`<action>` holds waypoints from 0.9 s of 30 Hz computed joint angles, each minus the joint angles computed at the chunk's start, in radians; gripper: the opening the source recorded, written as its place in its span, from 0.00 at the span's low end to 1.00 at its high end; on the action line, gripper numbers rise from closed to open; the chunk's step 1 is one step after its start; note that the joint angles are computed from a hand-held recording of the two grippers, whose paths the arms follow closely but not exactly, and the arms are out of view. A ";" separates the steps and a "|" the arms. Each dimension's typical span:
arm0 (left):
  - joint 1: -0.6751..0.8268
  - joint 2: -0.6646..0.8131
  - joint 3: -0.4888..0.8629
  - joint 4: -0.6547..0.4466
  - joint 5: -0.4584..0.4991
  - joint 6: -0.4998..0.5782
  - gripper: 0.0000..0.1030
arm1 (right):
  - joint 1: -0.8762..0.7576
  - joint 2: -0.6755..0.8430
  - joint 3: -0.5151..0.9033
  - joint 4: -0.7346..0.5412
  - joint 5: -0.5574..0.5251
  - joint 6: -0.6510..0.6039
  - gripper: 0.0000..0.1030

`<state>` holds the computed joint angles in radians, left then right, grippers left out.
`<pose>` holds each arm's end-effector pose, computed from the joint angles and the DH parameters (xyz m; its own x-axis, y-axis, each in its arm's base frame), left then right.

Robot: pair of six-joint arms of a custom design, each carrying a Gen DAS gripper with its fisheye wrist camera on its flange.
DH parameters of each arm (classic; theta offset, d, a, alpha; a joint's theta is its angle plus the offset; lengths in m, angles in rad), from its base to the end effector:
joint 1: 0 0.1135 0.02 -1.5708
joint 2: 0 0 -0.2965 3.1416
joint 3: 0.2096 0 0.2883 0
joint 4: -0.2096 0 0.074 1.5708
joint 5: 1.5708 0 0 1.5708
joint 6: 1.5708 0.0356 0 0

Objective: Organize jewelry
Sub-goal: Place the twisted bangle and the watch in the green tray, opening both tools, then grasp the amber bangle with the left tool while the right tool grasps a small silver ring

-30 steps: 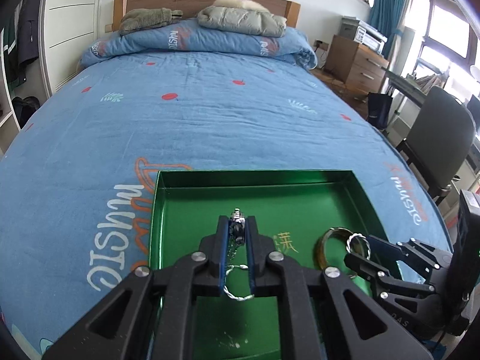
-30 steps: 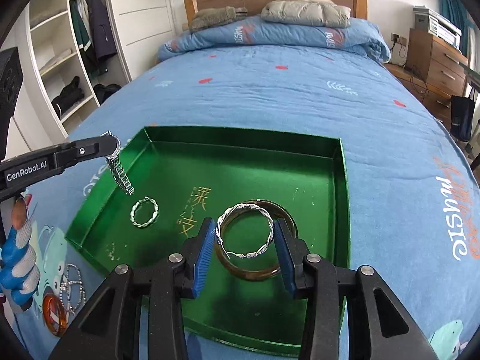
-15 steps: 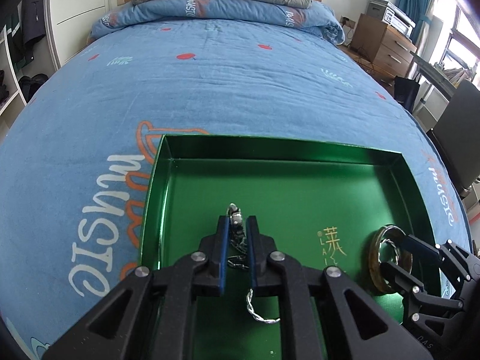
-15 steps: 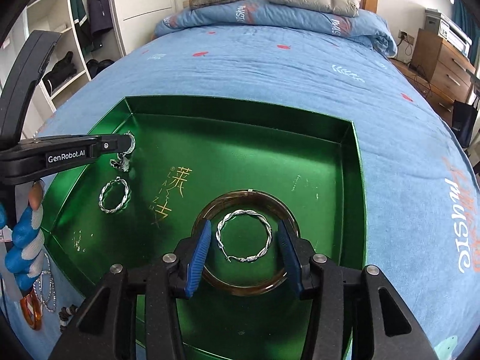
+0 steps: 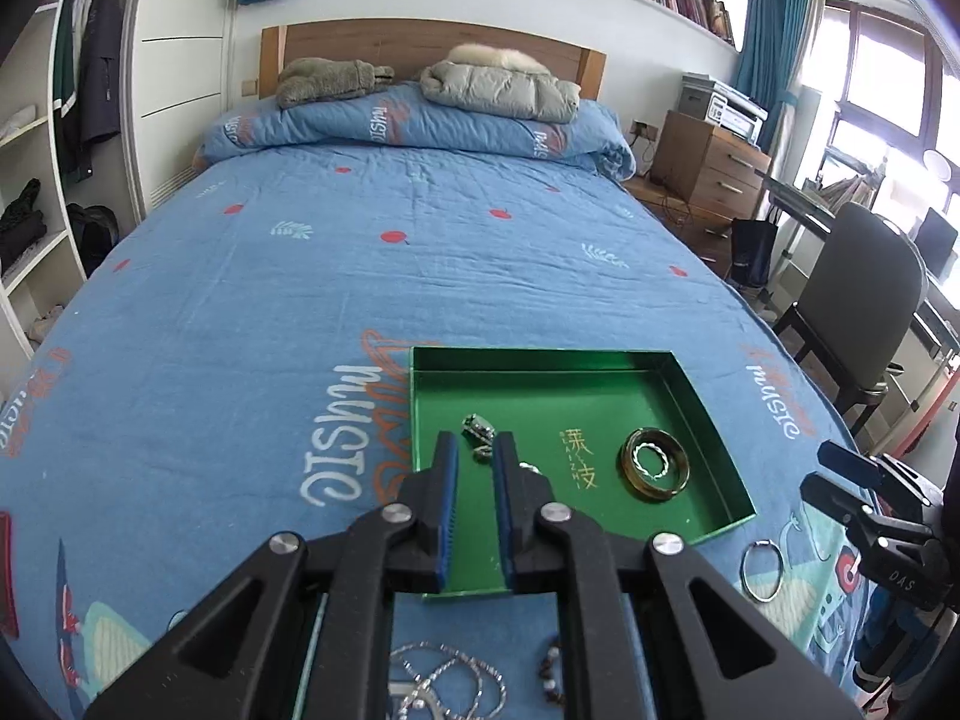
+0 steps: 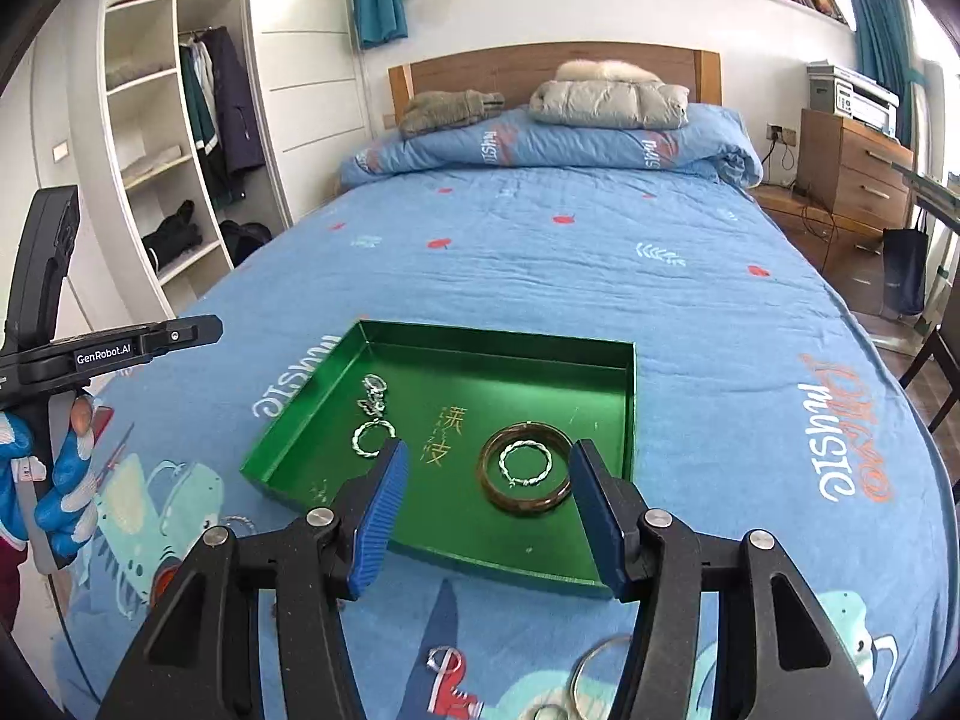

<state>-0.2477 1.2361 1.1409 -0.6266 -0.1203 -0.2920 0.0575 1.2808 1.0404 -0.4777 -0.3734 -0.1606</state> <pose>0.2833 -0.0672 0.3542 -0.6584 -0.1283 -0.7417 -0.0349 0.9895 -0.1401 0.3028 0.0304 0.3182 -0.5960 -0.1834 -0.7817 -0.4286 0.8960 0.1165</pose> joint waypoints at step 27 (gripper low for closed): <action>0.195 -0.617 -0.306 -0.331 0.020 0.015 0.18 | -0.616 -0.394 -0.215 -0.356 -0.304 -0.287 0.49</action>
<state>-0.0523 0.6186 0.8347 -0.9580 -0.0999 -0.2767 -0.5586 0.8871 0.8251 -0.8335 -0.6776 -0.4476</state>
